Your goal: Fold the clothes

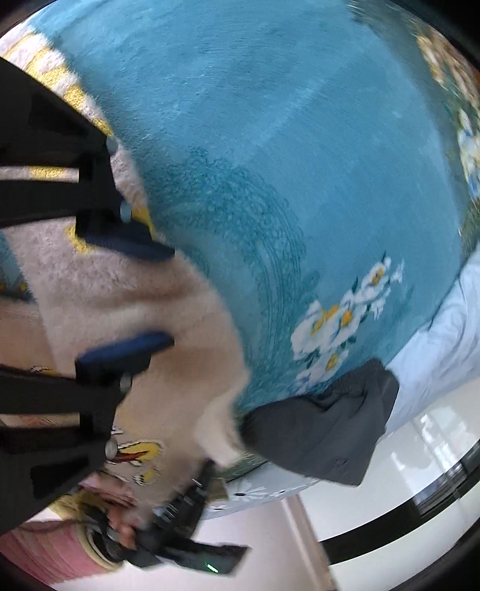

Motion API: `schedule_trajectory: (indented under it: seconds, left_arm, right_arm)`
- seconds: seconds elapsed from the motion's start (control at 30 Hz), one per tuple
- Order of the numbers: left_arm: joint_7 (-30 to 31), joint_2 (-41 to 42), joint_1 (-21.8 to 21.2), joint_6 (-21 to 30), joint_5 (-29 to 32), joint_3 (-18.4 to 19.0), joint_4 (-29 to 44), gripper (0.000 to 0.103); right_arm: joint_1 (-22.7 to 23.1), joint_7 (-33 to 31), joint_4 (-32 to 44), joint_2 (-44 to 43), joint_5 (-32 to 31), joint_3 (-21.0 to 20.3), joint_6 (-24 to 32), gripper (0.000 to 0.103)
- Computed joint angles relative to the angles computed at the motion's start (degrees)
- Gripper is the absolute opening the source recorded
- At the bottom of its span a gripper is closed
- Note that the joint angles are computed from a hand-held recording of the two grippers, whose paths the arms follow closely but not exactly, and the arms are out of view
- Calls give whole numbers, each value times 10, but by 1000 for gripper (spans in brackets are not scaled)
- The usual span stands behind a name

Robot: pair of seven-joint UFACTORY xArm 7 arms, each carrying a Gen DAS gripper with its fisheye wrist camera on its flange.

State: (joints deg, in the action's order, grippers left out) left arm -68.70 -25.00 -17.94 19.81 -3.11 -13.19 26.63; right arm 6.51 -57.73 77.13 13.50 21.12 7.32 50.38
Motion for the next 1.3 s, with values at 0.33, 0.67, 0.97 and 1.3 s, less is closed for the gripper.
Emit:
schedule_trajectory:
  seconds: [0.33, 0.67, 0.97, 1.3]
  left_arm:
    - [-104, -24, 72, 76, 117, -54, 55, 8]
    - [-248, -161, 48, 95, 82, -87, -34, 16]
    - [-353, -76, 7, -4, 59, -130, -29, 50]
    - [-220, 134, -105, 133, -1, -55, 137, 65]
  right_arm:
    - [10, 30, 87, 38, 50, 3, -90, 7]
    - [67, 241, 128, 114, -153, -24, -174, 7]
    - [-76, 120, 67, -5, 85, 19, -39, 26]
    - [-167, 93, -77, -79, 48, -109, 141, 57]
